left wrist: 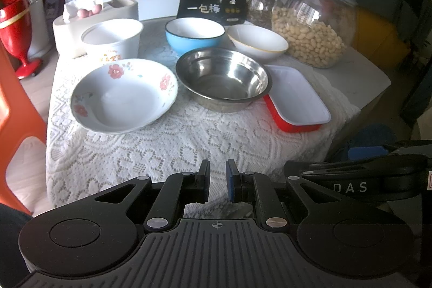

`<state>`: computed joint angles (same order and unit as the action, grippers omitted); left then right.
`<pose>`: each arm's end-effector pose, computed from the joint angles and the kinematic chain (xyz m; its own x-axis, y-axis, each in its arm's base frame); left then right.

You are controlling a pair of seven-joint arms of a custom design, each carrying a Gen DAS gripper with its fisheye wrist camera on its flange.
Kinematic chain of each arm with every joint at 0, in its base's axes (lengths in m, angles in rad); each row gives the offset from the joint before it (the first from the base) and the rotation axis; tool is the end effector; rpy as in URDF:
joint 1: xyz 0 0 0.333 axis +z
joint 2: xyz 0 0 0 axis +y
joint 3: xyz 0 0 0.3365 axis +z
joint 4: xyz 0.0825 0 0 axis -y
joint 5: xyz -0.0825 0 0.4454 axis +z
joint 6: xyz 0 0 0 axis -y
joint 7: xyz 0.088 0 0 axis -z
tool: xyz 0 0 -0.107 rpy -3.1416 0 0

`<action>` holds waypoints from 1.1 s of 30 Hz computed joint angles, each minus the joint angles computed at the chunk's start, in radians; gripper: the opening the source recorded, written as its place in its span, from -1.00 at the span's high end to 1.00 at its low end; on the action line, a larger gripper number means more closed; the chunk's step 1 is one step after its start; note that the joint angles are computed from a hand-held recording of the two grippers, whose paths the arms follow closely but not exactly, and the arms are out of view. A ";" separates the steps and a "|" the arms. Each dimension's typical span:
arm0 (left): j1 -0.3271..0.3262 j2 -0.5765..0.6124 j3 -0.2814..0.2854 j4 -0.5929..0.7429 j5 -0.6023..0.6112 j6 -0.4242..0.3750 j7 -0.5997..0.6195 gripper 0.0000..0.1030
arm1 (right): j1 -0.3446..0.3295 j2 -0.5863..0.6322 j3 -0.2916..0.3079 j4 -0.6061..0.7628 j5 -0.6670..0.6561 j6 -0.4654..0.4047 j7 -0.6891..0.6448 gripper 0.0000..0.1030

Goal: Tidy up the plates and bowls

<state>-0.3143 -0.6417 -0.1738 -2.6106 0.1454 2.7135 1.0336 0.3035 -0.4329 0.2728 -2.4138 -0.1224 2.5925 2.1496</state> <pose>0.3893 -0.2187 0.5311 -0.1159 -0.9849 0.1290 -0.7374 -0.0017 -0.6754 0.4226 0.2888 0.5252 0.1273 -0.9858 -0.1097 -0.8171 -0.0415 -0.5750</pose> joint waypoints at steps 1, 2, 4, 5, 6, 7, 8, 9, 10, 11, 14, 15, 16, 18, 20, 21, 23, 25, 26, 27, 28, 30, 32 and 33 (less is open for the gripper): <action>0.000 0.000 0.000 0.000 0.000 -0.001 0.000 0.71 | 0.000 -0.001 -0.001 -0.001 0.000 0.000 -0.001 -1.00; -0.001 0.000 0.001 0.000 0.000 0.000 0.000 0.71 | 0.002 -0.001 -0.001 -0.001 0.002 0.001 0.000 -1.00; -0.001 0.000 0.001 -0.001 0.001 0.001 0.000 0.71 | 0.002 -0.002 -0.002 -0.003 0.003 0.003 0.000 -1.00; -0.001 0.000 0.001 -0.001 0.001 0.001 0.000 0.71 | 0.001 -0.002 -0.001 -0.002 0.003 0.002 0.001 -1.00; -0.002 0.000 0.002 -0.001 0.001 0.001 0.002 0.71 | 0.001 -0.001 0.001 -0.001 0.003 0.002 0.003 -1.00; -0.002 0.000 0.002 -0.001 0.001 0.001 0.002 0.71 | 0.004 -0.001 -0.003 -0.001 0.009 0.005 0.000 -1.00; -0.002 0.000 0.002 -0.001 0.001 0.001 0.002 0.71 | 0.004 -0.001 -0.003 -0.001 0.009 0.007 0.000 -1.00; -0.001 0.000 0.002 0.000 0.001 0.001 0.001 0.71 | 0.006 -0.001 -0.006 -0.005 0.014 0.017 -0.001 -1.00; -0.001 0.000 0.001 0.000 0.001 0.001 0.000 0.71 | 0.005 -0.001 -0.004 -0.004 0.014 0.017 -0.001 -1.00; 0.000 -0.001 0.001 -0.001 0.001 0.002 -0.001 0.71 | 0.003 0.000 -0.003 -0.004 0.012 0.018 0.000 -1.00; 0.000 -0.002 0.003 -0.002 0.001 0.001 -0.001 0.71 | 0.002 0.000 -0.003 -0.004 0.012 0.019 0.000 -1.00; 0.000 -0.002 0.003 -0.002 0.001 0.001 -0.001 0.71 | 0.002 0.001 -0.002 -0.004 0.013 0.019 0.000 -1.00; 0.000 -0.002 0.003 -0.002 0.001 0.002 0.000 0.71 | 0.002 0.001 -0.002 -0.004 0.013 0.020 0.000 -1.00; 0.001 -0.002 0.003 -0.002 0.001 0.001 -0.001 0.71 | 0.001 0.002 -0.001 -0.004 0.012 0.021 0.002 -1.00; 0.002 -0.002 0.001 -0.001 0.002 0.000 -0.003 0.71 | 0.009 0.003 -0.008 -0.003 0.026 0.024 -0.005 -1.00; 0.003 -0.002 0.002 -0.001 0.002 0.000 -0.003 0.71 | 0.013 0.005 -0.012 -0.002 0.035 0.030 -0.008 -1.00; 0.005 -0.001 0.000 0.000 0.003 -0.002 -0.006 0.71 | 0.007 0.011 -0.006 0.005 0.028 0.022 -0.008 -1.00; 0.009 0.000 -0.002 0.002 0.005 -0.005 -0.012 0.71 | -0.004 0.015 0.003 0.013 0.003 0.002 -0.006 -1.00; 0.012 0.002 -0.004 0.003 0.007 -0.006 -0.015 0.71 | -0.008 0.017 0.006 0.017 -0.008 -0.007 -0.004 -1.00; 0.013 0.003 -0.006 0.004 0.008 -0.007 -0.019 0.71 | -0.007 0.018 0.005 0.018 -0.013 -0.010 -0.005 -1.00; 0.016 0.004 -0.007 0.005 0.010 -0.008 -0.022 0.71 | -0.004 0.019 0.001 0.016 -0.012 -0.006 -0.007 -1.00; 0.023 0.010 -0.015 0.010 0.017 -0.009 -0.035 0.71 | 0.007 0.019 -0.013 0.009 0.006 0.006 -0.020 -1.00; 0.030 0.018 -0.020 0.014 0.024 -0.010 -0.047 0.71 | 0.008 0.021 -0.021 0.006 0.013 0.012 -0.034 -1.00; 0.035 0.022 -0.025 0.018 0.029 -0.012 -0.056 0.71 | 0.006 0.021 -0.023 0.008 0.013 0.007 -0.040 -1.00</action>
<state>-0.2789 -0.6193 -0.1986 -2.5922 0.1741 2.7014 0.9773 0.3094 -0.4116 0.2498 -2.4057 -0.1093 2.5999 2.1096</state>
